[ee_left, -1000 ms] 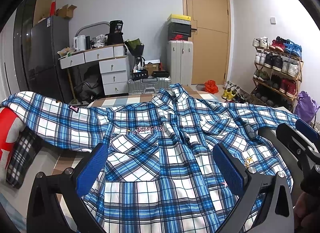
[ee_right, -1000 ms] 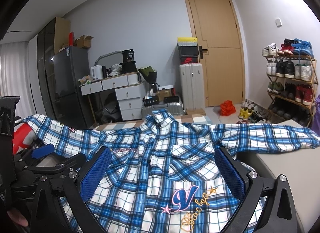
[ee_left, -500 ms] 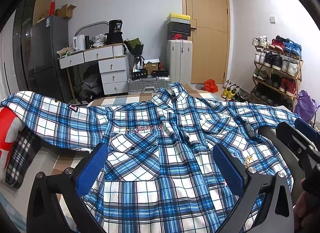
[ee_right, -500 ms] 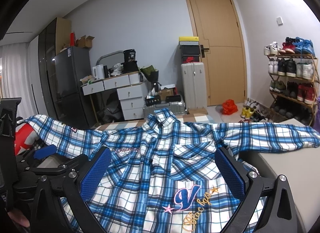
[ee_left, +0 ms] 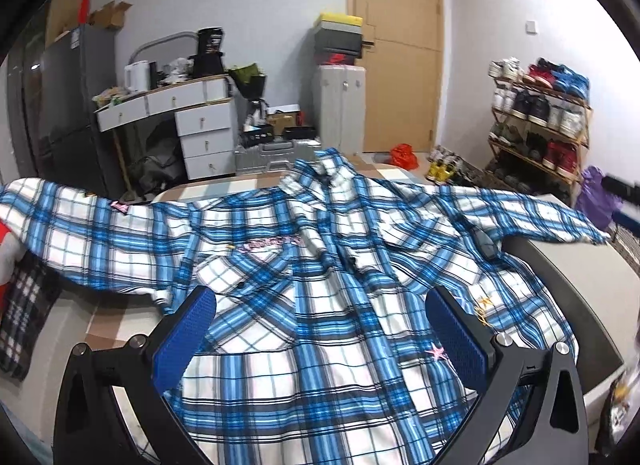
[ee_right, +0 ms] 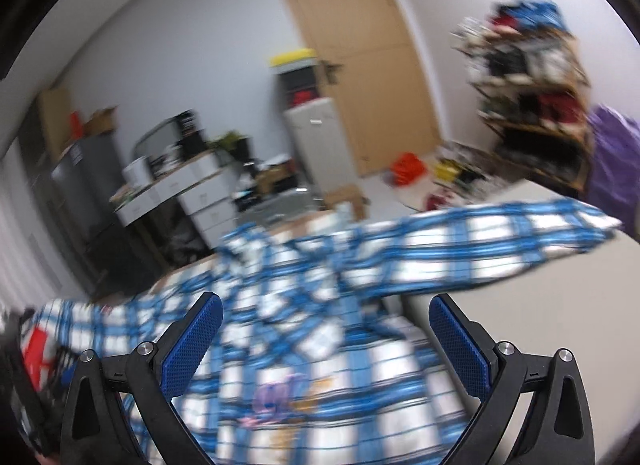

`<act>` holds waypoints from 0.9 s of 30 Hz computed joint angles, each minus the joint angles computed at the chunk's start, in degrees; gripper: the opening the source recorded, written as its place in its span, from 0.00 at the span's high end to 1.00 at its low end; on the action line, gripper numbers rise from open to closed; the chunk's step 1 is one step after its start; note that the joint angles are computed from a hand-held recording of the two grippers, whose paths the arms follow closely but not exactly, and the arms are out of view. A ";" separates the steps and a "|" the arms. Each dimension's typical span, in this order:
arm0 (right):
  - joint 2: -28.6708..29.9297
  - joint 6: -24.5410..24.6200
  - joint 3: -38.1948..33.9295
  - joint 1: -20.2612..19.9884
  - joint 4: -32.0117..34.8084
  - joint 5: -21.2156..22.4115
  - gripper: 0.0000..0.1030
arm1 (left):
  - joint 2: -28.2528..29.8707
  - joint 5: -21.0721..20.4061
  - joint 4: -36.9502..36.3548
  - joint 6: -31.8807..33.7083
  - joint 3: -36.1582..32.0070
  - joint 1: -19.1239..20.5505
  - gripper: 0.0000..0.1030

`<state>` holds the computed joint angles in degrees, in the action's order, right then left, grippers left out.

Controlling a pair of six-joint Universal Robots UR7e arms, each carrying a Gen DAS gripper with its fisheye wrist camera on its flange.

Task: Fold large clothes
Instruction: 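Grasp the edge of the blue plaid shirt with the right gripper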

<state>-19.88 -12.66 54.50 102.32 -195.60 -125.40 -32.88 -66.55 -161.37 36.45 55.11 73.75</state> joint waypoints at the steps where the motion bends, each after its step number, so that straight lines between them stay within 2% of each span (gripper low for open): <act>1: -3.25 2.15 3.31 -1.26 0.14 0.38 0.00 | 0.06 0.01 0.40 0.13 -0.03 -0.05 0.01; 4: -10.16 11.12 7.99 -4.29 4.59 -3.66 0.00 | 0.36 -0.12 2.22 0.46 -0.27 -0.08 0.01; 5: -12.52 14.45 9.68 -5.57 6.29 -3.50 0.00 | 0.42 -0.03 2.45 0.64 -0.26 -0.09 0.01; 8: -19.55 26.88 14.55 -10.71 12.00 0.62 0.00 | 0.95 1.03 3.19 1.93 -0.61 -0.18 0.01; 11: -22.88 37.20 15.11 -15.13 19.73 6.31 0.00 | 1.67 2.23 4.06 2.87 -1.45 -0.15 0.01; 14: -22.76 40.06 12.92 -16.89 22.43 5.33 0.00 | 2.58 3.27 5.25 3.14 -2.81 0.00 0.01; 16: -22.95 42.80 11.13 -18.53 26.66 7.34 0.00 | 3.07 3.75 6.35 2.93 -3.72 0.06 0.01; 17: -22.94 43.39 10.61 -19.21 27.04 8.17 0.00 | 3.30 3.91 6.77 2.88 -4.13 0.10 0.01; 20: -22.01 43.47 8.16 -19.79 29.13 6.85 0.01 | 3.77 4.43 7.32 3.47 -4.60 0.05 0.01; 23: -20.67 45.66 5.38 -20.06 32.43 3.13 0.11 | 3.97 4.36 8.54 3.57 -4.93 0.05 0.01; 24: -20.49 45.14 5.30 -19.86 31.50 2.15 0.13 | 3.90 4.32 9.03 3.57 -4.86 0.03 0.01; 25: -19.65 44.20 3.83 -19.75 31.81 0.87 0.22 | 4.01 4.32 9.20 3.68 -4.94 0.01 0.01; 27: -17.58 42.91 -0.36 -19.45 35.71 -2.00 0.34 | 4.24 4.49 9.52 3.86 -5.21 -0.07 0.01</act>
<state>-37.46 30.25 54.14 82.87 -159.89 -127.40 -28.64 -62.06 -151.85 40.31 49.89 73.68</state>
